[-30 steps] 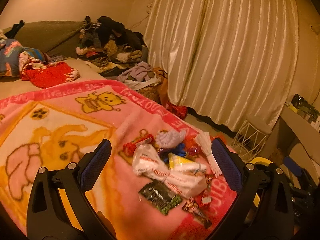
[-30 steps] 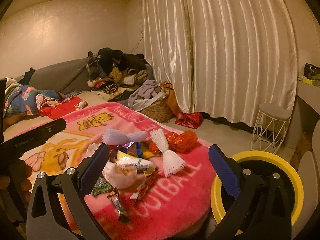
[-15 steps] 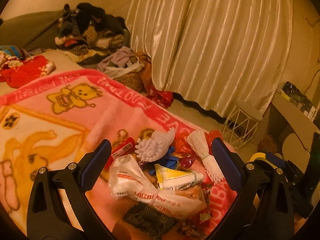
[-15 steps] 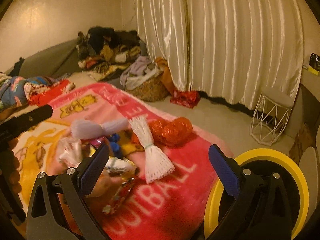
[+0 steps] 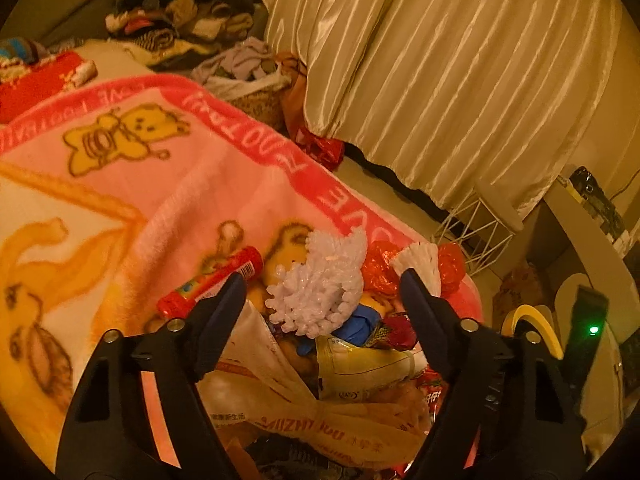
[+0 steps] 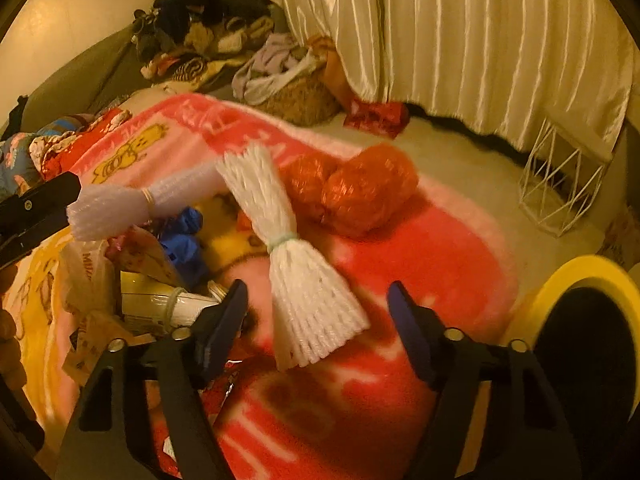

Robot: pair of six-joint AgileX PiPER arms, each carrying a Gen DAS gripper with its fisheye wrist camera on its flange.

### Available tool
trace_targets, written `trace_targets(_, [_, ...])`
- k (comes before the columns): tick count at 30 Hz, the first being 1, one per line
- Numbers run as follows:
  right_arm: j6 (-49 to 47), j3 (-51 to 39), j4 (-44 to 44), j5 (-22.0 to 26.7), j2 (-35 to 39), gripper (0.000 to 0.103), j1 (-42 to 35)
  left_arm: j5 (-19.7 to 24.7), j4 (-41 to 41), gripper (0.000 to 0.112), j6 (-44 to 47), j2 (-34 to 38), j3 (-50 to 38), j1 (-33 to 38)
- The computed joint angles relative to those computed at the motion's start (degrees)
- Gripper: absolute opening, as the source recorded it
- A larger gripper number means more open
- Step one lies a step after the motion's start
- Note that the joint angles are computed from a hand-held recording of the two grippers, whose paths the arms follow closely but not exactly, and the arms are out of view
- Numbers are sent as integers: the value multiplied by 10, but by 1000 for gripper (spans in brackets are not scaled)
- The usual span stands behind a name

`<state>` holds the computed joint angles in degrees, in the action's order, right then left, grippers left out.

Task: Collect trash
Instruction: 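Grasp the white mesh bundle with the left tool while the right tool grasps the white tied bundle, then carry both white bundles over the yellow-rimmed bin with both tools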

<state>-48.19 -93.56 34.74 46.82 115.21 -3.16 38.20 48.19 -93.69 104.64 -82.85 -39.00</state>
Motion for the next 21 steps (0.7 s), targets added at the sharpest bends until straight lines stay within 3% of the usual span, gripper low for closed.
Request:
trace_targets(3, [-7, -2, 3, 21, 8, 28, -2, -19, -9, 44, 6, 3, 4, 7])
trace_targets(5, [-39, 19, 31, 22, -4, 21, -11, -24, -1, 25, 2, 5, 6, 4])
trace_targets(7, [-66, 36, 60, 19, -21, 19, -21, -28, 19, 20, -17, 1, 14, -2])
trace_targets(10, [-113, 71, 103, 8, -52, 19, -35, -18, 57, 18, -52, -7, 21, -15])
trace_targets(15, [-163, 115, 155, 7, -93, 19, -64, 36, 130, 17, -100, -29, 18, -59])
trace_targets(21, [-193, 157, 194, 10, -133, 19, -101, 67, 125, 17, -73, -35, -14, -92])
